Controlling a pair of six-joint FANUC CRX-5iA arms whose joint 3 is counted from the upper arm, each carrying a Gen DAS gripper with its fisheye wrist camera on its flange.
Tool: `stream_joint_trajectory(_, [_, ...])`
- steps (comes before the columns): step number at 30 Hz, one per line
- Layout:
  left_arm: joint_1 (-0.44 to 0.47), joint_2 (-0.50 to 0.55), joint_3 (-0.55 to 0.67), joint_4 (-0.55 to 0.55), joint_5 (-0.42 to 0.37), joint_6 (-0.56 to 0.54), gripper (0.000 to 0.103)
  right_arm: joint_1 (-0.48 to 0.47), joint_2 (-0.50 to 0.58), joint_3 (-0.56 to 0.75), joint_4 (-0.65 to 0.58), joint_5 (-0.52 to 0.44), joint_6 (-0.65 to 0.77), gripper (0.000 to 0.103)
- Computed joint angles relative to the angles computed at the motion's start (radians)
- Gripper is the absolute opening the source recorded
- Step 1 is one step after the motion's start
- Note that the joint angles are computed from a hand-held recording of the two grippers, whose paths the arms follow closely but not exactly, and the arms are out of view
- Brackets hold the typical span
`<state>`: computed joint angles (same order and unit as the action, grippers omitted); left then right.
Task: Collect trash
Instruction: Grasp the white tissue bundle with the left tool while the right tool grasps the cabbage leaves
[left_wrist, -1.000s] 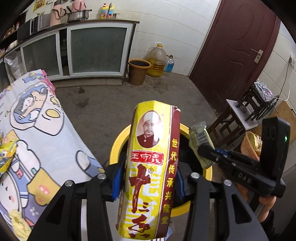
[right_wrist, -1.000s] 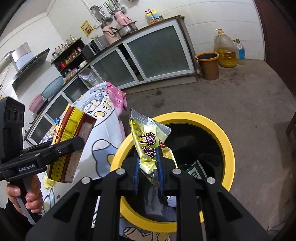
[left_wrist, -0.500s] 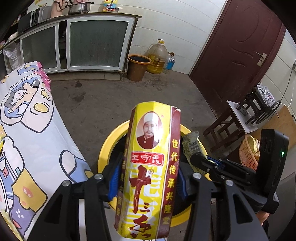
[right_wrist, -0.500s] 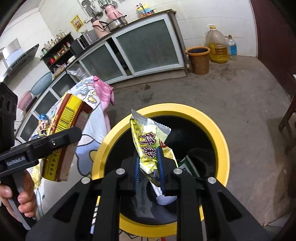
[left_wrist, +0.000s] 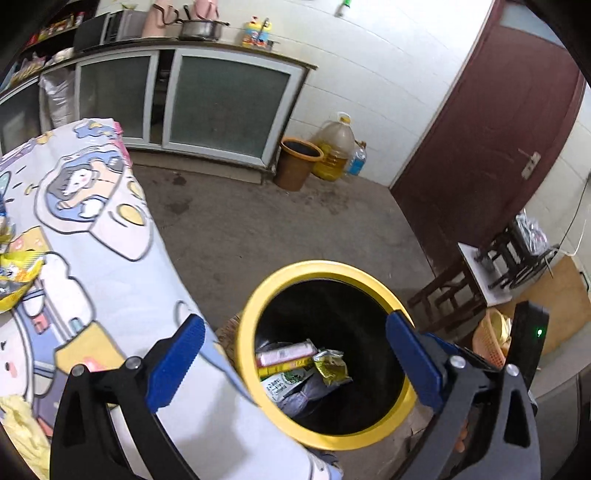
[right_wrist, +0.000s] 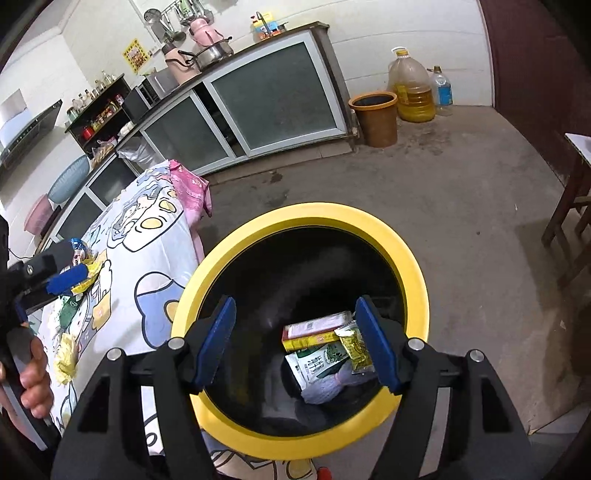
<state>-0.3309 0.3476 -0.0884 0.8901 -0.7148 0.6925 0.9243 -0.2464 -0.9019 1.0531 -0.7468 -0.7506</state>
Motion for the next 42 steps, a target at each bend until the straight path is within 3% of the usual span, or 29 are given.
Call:
stream_joint_trajectory(6, [0.066, -0.076, -0.088, 0.106, 0.040, -0.149, 0.095, 0.023, 0.012, 0.033, 0.042, -0.024, 0.008, 0.065])
stream_joint_trajectory(11, [0.168, -0.154, -0.182, 0.205, 0.054, -0.333, 0.095, 0.004, 0.050, 0.077, 0.151, 0.055, 0.034, 0.065])
stream_joint_trajectory(14, [0.252, -0.209, -0.241, 0.232, 0.080, -0.423, 0.095, -0.016, 0.109, 0.136, 0.231, 0.152, 0.075, 0.065])
stream_joint_trajectory(21, [0.426, -0.262, -0.306, 0.207, 0.168, -0.504, 0.095, -0.044, 0.283, 0.320, 0.353, 0.368, 0.177, 0.065])
stream_joint_trajectory(31, [0.594, -0.155, -0.220, 0.118, 0.207, -0.411, 0.095, 0.086, 0.545, 0.656, -0.045, 0.357, 0.716, 0.067])
stream_joint_trajectory(36, [0.609, -0.081, -0.147, 0.047, 0.210, -0.333, 0.095, 0.107, 0.609, 0.753, -0.174, 0.302, 0.883, 0.067])
stream_joint_trajectory(42, [0.616, 0.019, -0.029, -0.057, 0.143, -0.196, 0.095, 0.109, 0.658, 0.836, -0.295, 0.281, 1.037, 0.067])
